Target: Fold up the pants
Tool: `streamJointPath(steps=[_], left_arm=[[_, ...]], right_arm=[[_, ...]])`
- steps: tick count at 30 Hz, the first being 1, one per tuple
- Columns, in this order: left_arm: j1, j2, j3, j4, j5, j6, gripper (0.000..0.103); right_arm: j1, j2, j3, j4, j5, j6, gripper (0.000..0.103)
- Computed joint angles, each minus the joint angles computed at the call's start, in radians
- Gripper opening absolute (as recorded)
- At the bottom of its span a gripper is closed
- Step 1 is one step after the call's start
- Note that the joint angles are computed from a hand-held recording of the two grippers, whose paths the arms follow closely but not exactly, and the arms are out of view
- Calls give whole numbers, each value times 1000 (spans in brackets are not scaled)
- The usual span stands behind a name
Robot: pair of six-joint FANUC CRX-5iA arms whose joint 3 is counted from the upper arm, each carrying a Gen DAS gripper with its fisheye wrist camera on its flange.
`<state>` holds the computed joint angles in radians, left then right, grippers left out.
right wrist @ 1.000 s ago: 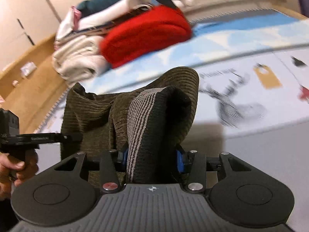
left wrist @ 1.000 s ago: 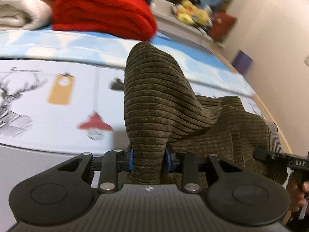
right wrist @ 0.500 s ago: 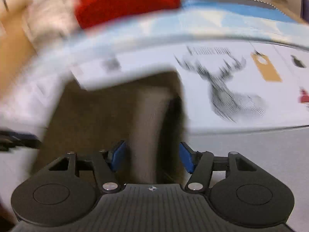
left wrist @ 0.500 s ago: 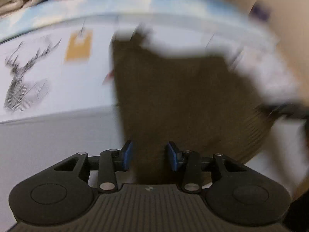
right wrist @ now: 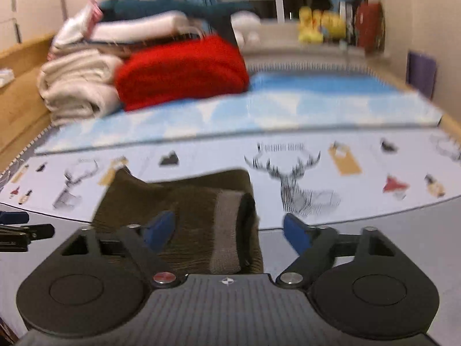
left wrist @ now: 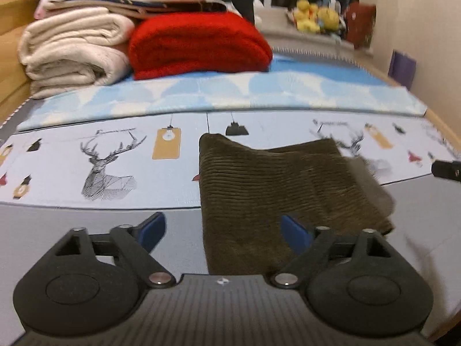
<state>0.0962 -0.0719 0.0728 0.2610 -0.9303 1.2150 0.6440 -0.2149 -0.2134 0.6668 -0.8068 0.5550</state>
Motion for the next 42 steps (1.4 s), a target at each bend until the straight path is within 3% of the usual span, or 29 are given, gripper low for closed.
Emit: streamJointPath(steps=[2,5,10,12,15,20,30,42], left_arm=[[1,-76,-56,16,26,17,103],[-11,-181,-142,30,84,56,103],[-22,-282,-208,6,26,114,103],[-43,-294,-214,-61,-2,160,103],[-61,-283,-225,-109,-17,140,103],[-78,-240,-185,-180,-42,211,103],[-134,-199,-157,-224,-36,244,103],[-121,-166,-143,-211,-48,270,103]], right_arm=[[60,-52,-54,83,-26,-92,89],[143,-118,-112,152,-56,-252,92],[261,-175,-208,305,-99,-312,94],[295,-183,-245,358,-129,-328,94],[321,-160,-208,269,-179,-270,94],[318,-140,-192,254,-200,-273,95],[293,-92,-152,199,-238,-331,97],[262,-53,-128,162,-227,-292,97]])
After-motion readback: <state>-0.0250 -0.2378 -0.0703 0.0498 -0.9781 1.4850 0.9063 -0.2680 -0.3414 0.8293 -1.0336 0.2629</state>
